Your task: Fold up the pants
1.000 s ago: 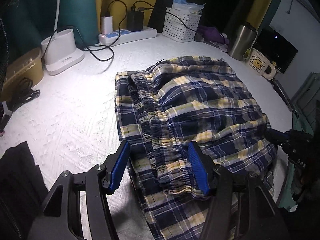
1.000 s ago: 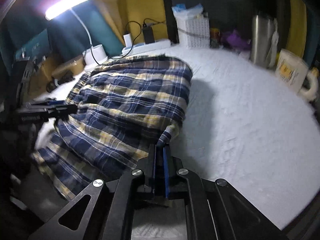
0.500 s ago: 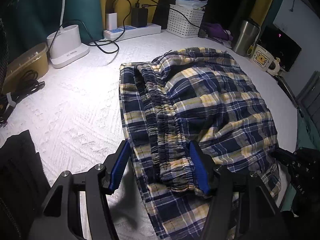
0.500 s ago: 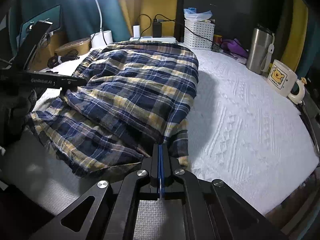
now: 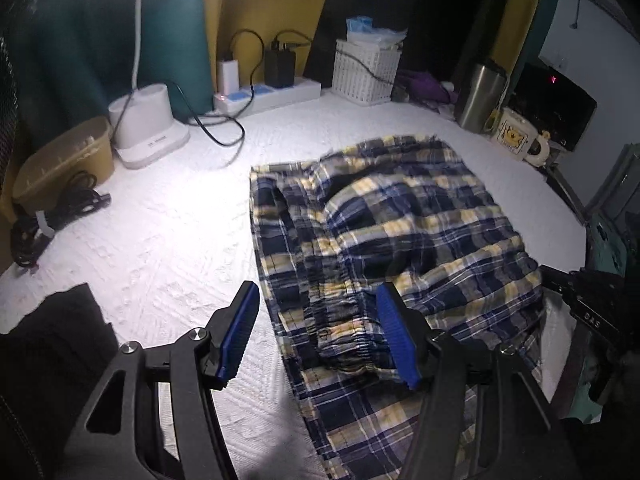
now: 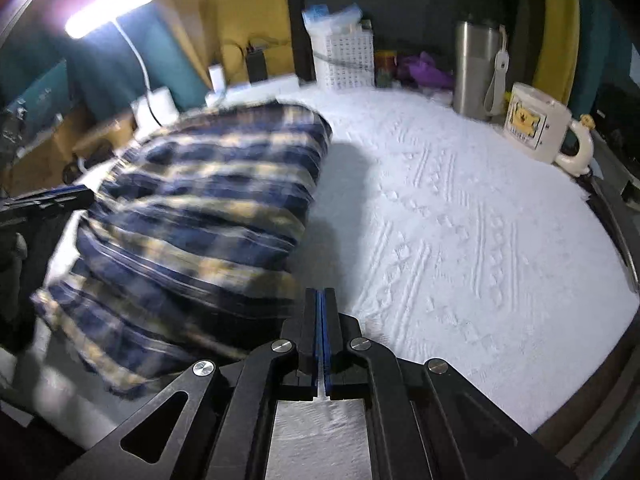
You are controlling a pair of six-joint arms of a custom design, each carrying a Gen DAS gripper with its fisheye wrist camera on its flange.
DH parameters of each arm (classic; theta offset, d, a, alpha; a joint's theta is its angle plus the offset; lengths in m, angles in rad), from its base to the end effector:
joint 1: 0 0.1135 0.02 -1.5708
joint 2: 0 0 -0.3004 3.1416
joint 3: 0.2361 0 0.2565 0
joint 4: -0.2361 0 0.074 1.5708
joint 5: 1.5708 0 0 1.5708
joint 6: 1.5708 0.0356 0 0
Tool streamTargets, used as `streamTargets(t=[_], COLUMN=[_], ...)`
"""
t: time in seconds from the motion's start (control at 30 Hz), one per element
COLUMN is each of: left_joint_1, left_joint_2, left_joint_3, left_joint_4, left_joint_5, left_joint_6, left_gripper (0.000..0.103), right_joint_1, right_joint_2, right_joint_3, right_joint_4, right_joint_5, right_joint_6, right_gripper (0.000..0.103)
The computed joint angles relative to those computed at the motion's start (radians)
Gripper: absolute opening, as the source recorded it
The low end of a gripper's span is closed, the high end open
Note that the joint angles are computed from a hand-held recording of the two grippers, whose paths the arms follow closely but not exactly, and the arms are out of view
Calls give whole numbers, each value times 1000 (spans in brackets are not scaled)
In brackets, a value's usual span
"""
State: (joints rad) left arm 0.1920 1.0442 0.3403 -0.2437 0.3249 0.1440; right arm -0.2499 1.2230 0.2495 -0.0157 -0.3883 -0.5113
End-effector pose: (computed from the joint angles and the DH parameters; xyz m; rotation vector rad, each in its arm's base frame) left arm 0.1601 0.0195 0.1701 0.0709 2.4664 -0.2654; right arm 0.1644 -0.0281 0.1341 -0.4639 2.4190 0.1755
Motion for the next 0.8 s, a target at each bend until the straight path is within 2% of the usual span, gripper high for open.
streamTargets(t=[0.1,0.13,0.17,0.23,0.27,0.3,0.37,0.47,0.57,0.67,0.8], left_joint_1=[-30,-29,-32,-38,-32,-30,-33,-30,30,106,150], left_joint_2=[80,106,118,129,131,137,136,97,27,-30,-10], left_joint_3=[-19,-29,-37,-52,-56,-55,-59,-58,-31,7,39], left_joint_4=[56,79,98,128,134,138,143,120,35,-40,-34], left_joint_5=[-35,-38,-44,-70,-68,-64,-66,-66,-14,43,88], left_joint_6=[-15,-18,-23,-29,-31,-35,-41,-39,9,57,76], left_gripper=[61,62,67,73,74,74,74,74,74,74,74], right_joint_1=[-23,-35,-37,-18,-61,-124,-184,-178,-158,-135,-22], right_joint_2=[-4,1,0,-8,11,57,106,89,94,62,54], right_joint_3=[-1,4,-4,-51,-49,1,39,25,72,125,166], right_joint_4=[28,24,48,183,196,113,71,98,19,-63,-51], right_joint_5=[27,29,58,206,173,97,34,45,17,-67,-112], right_joint_6=[-42,-61,-65,-54,-83,-105,-127,-144,-132,-66,57], right_gripper=[4,15,47,103,103,103,103,103,103,103,103])
